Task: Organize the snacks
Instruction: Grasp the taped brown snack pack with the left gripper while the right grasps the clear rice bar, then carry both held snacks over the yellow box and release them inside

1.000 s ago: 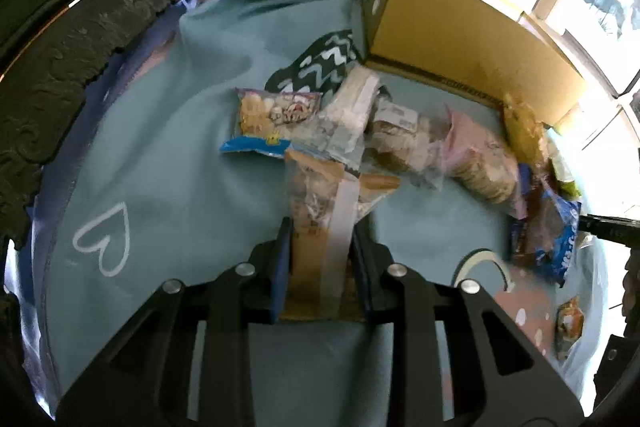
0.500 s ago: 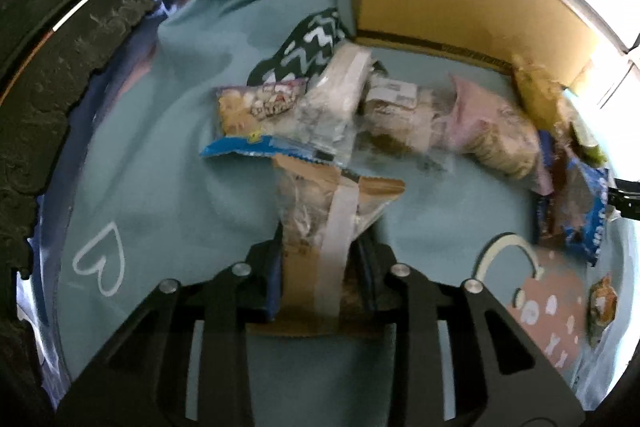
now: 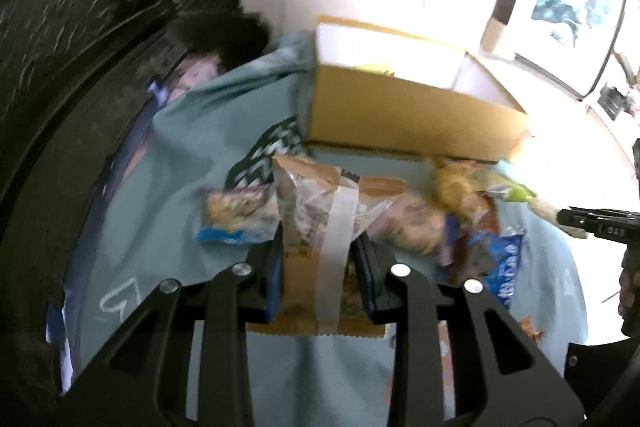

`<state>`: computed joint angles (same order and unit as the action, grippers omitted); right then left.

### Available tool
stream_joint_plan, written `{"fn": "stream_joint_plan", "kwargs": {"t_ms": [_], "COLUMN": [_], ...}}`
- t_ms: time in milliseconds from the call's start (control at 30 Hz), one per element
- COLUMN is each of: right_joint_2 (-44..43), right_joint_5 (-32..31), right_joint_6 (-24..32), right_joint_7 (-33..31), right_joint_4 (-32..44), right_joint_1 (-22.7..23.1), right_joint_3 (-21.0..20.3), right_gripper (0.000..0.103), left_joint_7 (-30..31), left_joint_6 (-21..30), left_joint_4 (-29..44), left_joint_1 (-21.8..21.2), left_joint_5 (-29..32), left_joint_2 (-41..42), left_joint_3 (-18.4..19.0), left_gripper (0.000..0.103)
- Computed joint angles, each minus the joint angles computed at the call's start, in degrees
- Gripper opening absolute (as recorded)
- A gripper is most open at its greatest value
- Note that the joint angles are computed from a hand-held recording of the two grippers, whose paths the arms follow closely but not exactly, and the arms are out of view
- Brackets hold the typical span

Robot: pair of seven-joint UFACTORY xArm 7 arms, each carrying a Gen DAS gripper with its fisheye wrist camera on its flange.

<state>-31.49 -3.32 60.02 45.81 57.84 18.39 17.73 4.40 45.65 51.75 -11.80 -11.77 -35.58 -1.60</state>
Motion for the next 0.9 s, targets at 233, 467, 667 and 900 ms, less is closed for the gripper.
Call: {"fn": "stream_joint_plan", "kwargs": {"t_ms": [233, 467, 667, 900], "right_joint_2": [-5.03, -6.34, -0.96, 10.68], "right_joint_5": [3.40, 3.04, 0.46, -2.96], "right_joint_6": [-1.56, -4.01, -7.09, -9.33], "right_joint_7": [1.99, 2.25, -0.37, -5.50], "right_joint_4": [-1.35, 1.49, 8.89, 21.86], "right_joint_1": [0.02, -1.70, -4.08, -5.50], "right_joint_3": [-0.95, -0.62, -0.87, -2.37], "right_gripper": [0.029, 0.029, 0.029, 0.029], "left_joint_7": [1.88, 3.26, 2.59, 0.01], "left_joint_6": [0.54, 0.50, -0.76, -1.73], "left_joint_4": [3.04, 5.18, 11.79, 28.23], "left_joint_1": [-2.56, -3.20, -3.54, -3.82], "left_joint_5": [-3.28, -5.09, -5.84, -5.99], "left_joint_2": [1.13, 2.62, 8.60, 22.34], "left_joint_3": [0.95, 0.94, -0.32, -2.73], "left_gripper": [0.030, 0.030, 0.030, 0.030]}}
